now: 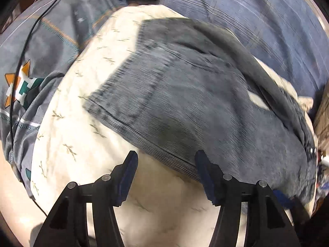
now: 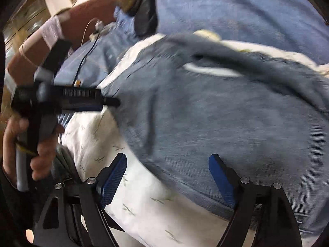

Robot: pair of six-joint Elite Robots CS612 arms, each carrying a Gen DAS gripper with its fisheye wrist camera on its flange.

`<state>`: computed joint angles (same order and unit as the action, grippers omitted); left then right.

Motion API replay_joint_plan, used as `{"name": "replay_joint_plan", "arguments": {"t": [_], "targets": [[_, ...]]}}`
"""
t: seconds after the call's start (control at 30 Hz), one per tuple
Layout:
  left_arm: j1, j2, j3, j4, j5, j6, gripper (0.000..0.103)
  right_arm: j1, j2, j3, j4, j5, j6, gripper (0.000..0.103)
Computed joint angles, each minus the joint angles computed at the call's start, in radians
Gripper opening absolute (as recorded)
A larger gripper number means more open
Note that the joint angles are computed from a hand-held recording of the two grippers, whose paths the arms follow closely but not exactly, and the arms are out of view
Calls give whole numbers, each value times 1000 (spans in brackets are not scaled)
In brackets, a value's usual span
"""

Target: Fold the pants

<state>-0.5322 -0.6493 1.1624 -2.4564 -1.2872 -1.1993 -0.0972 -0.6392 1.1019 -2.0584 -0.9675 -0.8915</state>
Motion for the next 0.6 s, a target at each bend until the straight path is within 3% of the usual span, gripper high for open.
{"name": "replay_joint_plan", "arguments": {"t": [0.1,0.2,0.27,0.4,0.43,0.47,0.6], "targets": [[7,-12,46,-20,39,-111,54,2,-5,35,-5,11,-12,81],[13,-23,96,-125,33,-184,54,1,-25,83,-72,-1,-54,66],[20,-9,79,-124,5,-178,54,7,-20,78,-89,-6,-38,54],[28,17,27,-60,17,-185,51,17,-14,74,-109,7,-8,49],[27,21,16,-45,34,-175,23,22,-16,82,-126,3,-10,28],[26,25,0,-5,45,-161,8,30,-14,80,-133,-12,-1,6],[9,18,2,-5,103,-144,7,32,-19,97,-170,-22,56,6]]}}
